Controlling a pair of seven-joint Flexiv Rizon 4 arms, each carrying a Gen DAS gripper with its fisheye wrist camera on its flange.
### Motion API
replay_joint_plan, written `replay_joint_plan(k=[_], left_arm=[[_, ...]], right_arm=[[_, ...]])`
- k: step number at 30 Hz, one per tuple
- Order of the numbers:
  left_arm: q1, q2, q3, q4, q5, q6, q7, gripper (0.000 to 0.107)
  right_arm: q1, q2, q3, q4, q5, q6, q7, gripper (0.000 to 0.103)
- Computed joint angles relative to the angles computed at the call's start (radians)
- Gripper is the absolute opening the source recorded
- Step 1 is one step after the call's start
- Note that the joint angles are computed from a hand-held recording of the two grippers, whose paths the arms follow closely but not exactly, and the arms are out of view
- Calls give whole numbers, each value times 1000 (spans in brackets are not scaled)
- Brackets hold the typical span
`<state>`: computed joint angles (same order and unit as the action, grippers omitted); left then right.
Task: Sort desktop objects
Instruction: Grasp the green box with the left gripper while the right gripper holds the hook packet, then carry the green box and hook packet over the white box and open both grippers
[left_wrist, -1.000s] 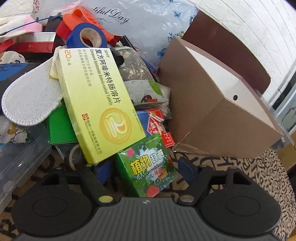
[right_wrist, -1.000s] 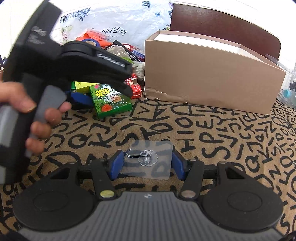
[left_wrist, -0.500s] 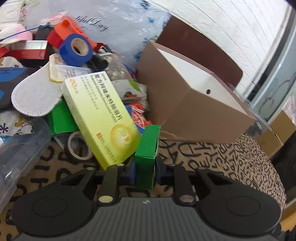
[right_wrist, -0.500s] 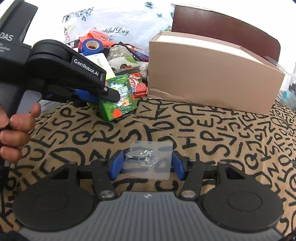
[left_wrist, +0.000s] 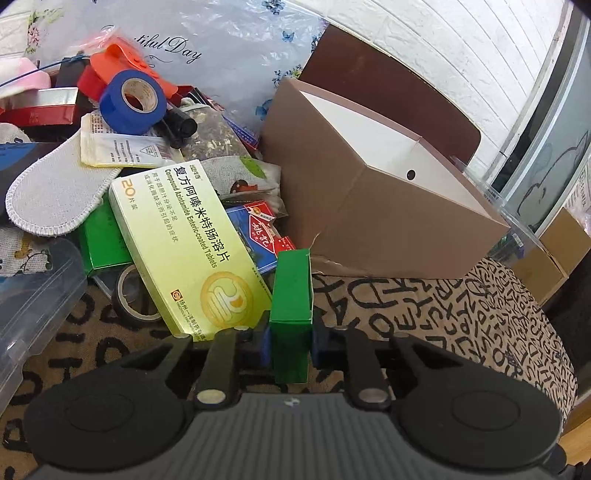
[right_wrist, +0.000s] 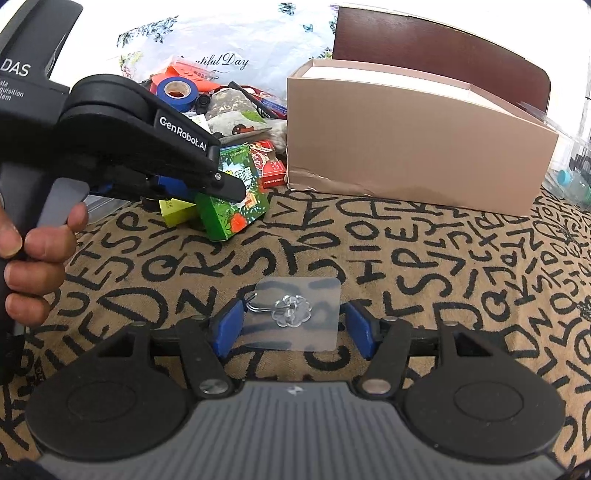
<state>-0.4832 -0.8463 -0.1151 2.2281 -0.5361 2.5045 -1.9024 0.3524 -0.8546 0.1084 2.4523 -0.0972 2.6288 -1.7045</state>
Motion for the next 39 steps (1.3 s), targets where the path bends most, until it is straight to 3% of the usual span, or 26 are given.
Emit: replay_joint_plan(k=[5,10,22,30,39], left_arm=[[-4,3,1,1,1,-12,8,19],[-16,10,4,29,1,37,-4,19],[-23,52,-8,96,-3,146,-25,19],[-14,68,-15,113,12,186,-31,19],[-5,68,-20,113,17,163,-40,19]], right_arm=[[-16,8,5,7,-25,-4,5,52],[-26,18,11,25,-41,23,-4,40],[-48,57,21,62,-86,60,-15,27],[-62,66,28,79,-113,51,-19,24],[-56,60,26,69,-93,25,-6,28]])
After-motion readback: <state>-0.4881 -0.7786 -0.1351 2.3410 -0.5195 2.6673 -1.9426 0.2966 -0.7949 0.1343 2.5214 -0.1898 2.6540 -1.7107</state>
